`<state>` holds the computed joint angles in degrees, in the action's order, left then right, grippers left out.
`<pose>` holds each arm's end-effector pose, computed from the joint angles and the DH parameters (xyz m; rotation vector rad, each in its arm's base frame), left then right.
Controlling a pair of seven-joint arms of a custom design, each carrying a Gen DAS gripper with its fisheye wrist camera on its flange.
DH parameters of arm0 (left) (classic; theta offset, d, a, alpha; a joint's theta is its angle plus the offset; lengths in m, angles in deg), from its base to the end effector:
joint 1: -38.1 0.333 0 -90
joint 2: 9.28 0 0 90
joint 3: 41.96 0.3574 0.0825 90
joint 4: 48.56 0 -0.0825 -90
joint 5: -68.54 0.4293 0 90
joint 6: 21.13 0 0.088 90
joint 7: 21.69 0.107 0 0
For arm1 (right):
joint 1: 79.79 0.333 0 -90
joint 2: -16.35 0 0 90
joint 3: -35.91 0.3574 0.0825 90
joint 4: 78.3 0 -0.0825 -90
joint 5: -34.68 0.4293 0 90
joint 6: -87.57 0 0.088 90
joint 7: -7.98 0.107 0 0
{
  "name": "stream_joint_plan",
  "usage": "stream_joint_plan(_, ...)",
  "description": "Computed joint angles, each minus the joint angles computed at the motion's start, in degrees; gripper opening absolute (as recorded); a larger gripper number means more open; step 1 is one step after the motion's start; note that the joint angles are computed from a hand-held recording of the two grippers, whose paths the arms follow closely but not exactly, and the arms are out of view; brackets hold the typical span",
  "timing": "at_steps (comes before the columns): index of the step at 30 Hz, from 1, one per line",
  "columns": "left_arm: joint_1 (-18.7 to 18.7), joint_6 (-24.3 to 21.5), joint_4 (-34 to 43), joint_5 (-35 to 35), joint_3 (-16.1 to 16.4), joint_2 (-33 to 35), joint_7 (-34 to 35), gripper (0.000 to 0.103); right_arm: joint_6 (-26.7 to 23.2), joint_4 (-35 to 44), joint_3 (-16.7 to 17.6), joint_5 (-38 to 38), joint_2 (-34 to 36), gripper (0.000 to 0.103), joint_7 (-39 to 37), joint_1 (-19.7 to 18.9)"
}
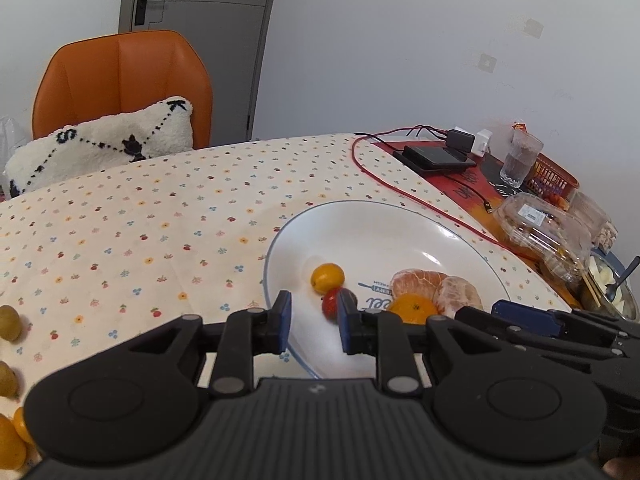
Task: Organize fruits
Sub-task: 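Open the left gripper to drop the plum while right releases the pomelo segment, then move both grippers back toward the orange and tangerines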
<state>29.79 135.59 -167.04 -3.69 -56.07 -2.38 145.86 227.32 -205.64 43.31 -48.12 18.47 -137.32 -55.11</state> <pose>0.6048 -0.2056 0.4303 -1.1687 2.4063 -1.2760 0.4980 0.3095 0.3899 -1.1773 1.9985 -0.9326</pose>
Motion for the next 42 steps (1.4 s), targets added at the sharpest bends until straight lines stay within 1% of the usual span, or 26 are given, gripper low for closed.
stream_joint_plan(4,0.08,-0.12,-1.17,0.65,0.36,-1.16,-0.63,0.022,-0.29,-0.12,0.17,0.49,-0.38,0.043,-0.32,0.16)
stream_joint_plan(7,0.11,-0.35,-2.20,1.44,0.83,-2.15,-1.61,0.023,-1.07,-0.21,0.52,0.74,-0.66,0.050,0.13,0.48)
stream_joint_plan(9,0.21,-0.41,-2.99,1.62,1.20,-2.98,-1.72,0.029,-1.80,-0.17,0.81,0.94,-0.74,0.052,0.12,0.80)
stream_joint_plan(11,0.35,-0.09,-3.87,-0.30,1.55,-3.98,0.01,0.042,-2.24,-0.20,1.04,0.83,-0.87,0.054,0.43,1.11)
stream_joint_plan(14,0.50,0.19,-5.05,-2.40,2.40,-5.51,1.76,0.053,-3.03,-0.07,1.44,0.68,-0.93,0.059,1.05,1.65)
stream_joint_plan(17,0.61,0.52,-6.09,-3.50,3.30,-6.89,2.63,0.061,-3.32,0.26,1.77,-0.31,-0.86,0.064,2.07,2.22)
stream_joint_plan(18,0.63,0.72,-6.43,-4.13,3.57,-7.30,3.24,0.065,-3.37,0.47,1.86,-0.60,-0.75,0.065,2.21,2.41)
stream_joint_plan(20,0.67,1.31,-7.17,-5.81,4.09,-8.18,4.76,0.074,-3.45,0.98,2.01,-1.13,-0.44,0.070,2.30,2.79)
stream_joint_plan(22,0.70,2.11,-7.92,-6.11,4.54,-8.95,5.13,0.078,-3.68,1.46,2.12,-1.67,-0.18,0.074,2.58,3.20)
stream_joint_plan(24,0.83,2.37,-8.62,-5.88,5.05,-9.63,5.07,0.079,-4.04,1.75,2.25,-2.23,-0.11,0.077,3.07,3.66)
stream_joint_plan(26,1.07,2.21,-9.32,-6.01,5.64,-10.36,5.19,0.080,-4.22,2.03,2.40,-2.80,-0.06,0.082,3.63,4.09)
stream_joint_plan(29,1.48,2.28,-10.45,-7.46,6.54,-11.47,6.52,0.081,-4.12,2.31,2.58,-3.90,-0.04,0.088,4.60,4.62)
stream_joint_plan(30,1.68,2.19,-10.77,-7.64,6.84,-11.78,6.70,0.082,-4.06,2.46,2.64,-4.20,0.02,0.089,4.78,4.78)
stream_joint_plan(35,2.71,1.97,-12.17,-7.06,8.07,-13.22,5.58,0.082,-4.35,3.22,2.97,-5.73,0.55,0.099,6.27,5.73)
stream_joint_plan(38,3.24,1.78,-12.87,-6.67,8.73,-14.01,5.11,0.082,-5.69,3.44,3.28,-6.42,0.85,0.103,8.47,6.57)
stream_joint_plan(42,3.88,1.18,-13.93,-6.97,9.71,-15.21,6.61,0.082,-5.49,3.78,3.42,-7.07,1.30,0.103,10.51,7.32)
